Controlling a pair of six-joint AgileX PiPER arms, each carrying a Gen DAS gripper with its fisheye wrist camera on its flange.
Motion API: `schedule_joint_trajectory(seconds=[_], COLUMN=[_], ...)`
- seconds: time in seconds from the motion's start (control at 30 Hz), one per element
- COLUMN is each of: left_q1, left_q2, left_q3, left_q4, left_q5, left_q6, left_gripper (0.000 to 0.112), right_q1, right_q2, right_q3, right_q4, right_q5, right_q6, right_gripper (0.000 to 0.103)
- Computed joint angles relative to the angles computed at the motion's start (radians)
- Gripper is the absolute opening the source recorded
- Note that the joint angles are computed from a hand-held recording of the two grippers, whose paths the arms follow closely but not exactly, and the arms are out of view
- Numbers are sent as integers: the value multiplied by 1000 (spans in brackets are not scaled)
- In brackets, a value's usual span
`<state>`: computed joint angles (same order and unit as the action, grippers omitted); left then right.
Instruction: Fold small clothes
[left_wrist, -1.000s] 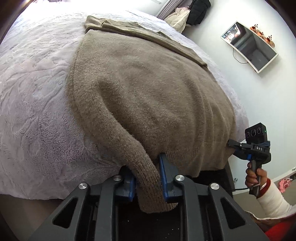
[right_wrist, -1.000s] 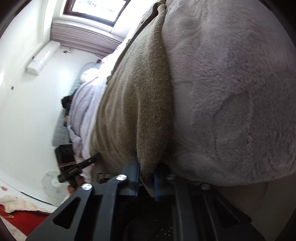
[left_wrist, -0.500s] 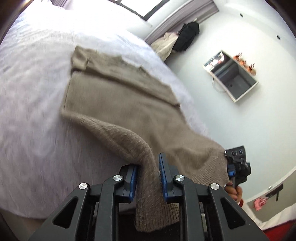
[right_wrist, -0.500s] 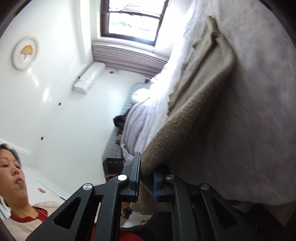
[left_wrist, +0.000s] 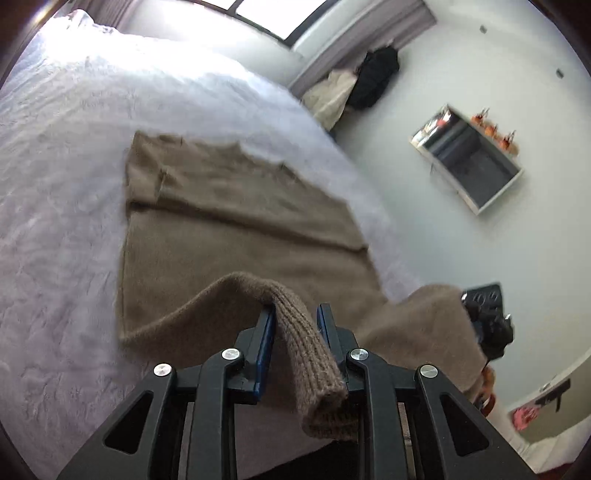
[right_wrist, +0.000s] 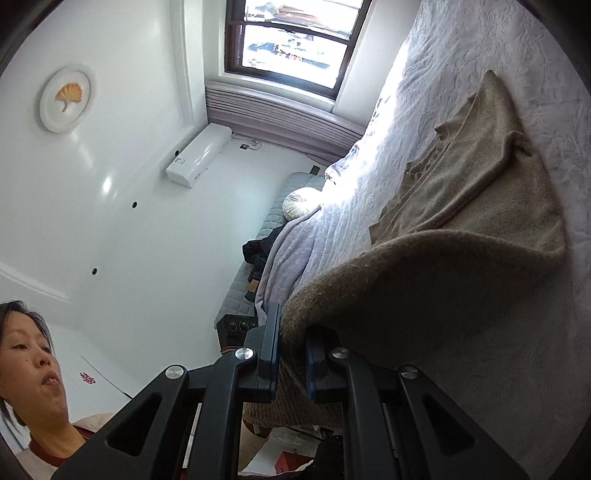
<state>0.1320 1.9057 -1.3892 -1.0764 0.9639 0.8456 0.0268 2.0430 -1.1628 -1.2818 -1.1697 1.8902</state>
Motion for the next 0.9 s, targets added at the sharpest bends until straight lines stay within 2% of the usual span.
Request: schedule_joint_trajectory(seconds=[0.1,0.13,0.17,0.2,0.23,0.27,0.3,0.33,0.37,0.47,0.6,0.9], left_q1=[-20,-26,-27,-25,-21,-22,-24,-25,-19,16,75,114], left_q2=[28,32,35,32,21,11,-3,-8,6,6,-13,5], left_q3=[-4,-1,8,27,60,79,103,112,102,149,196,79], left_q4=[117,148,172,173,151,143,142,140,138,36,-104,-160], left_q5=[28,31,36,27,7,-7,-33,-45,-24,-3,75,146], left_q6=[-65,-84,-96,-96,-76,-58,-44,-39,-53,14,95,56], left_gripper=[24,32,57,67,69,65,54,18,5,5,5,5], right_q1=[-4,-3,-4,-27,-32,-30,-30,-30,-31,-35,-28,-51], right_q2=[3,2,3,0,-5,-6,-10,-15,-21,-42,-67,-81], right_q3=[39,50,65,96,109,112,113,116,123,135,131,100], right_q4=[-23,-26,-25,-35,-35,-31,-28,-26,-25,-34,-35,-27], right_q5=[4,7,4,-18,-22,-19,-14,-11,-10,-1,15,-3], right_q6=[-2,-6,-13,-32,-38,-39,-38,-37,-39,-33,-9,0], right_gripper=[12,12,12,13,13,13,13,14,14,14,14,15])
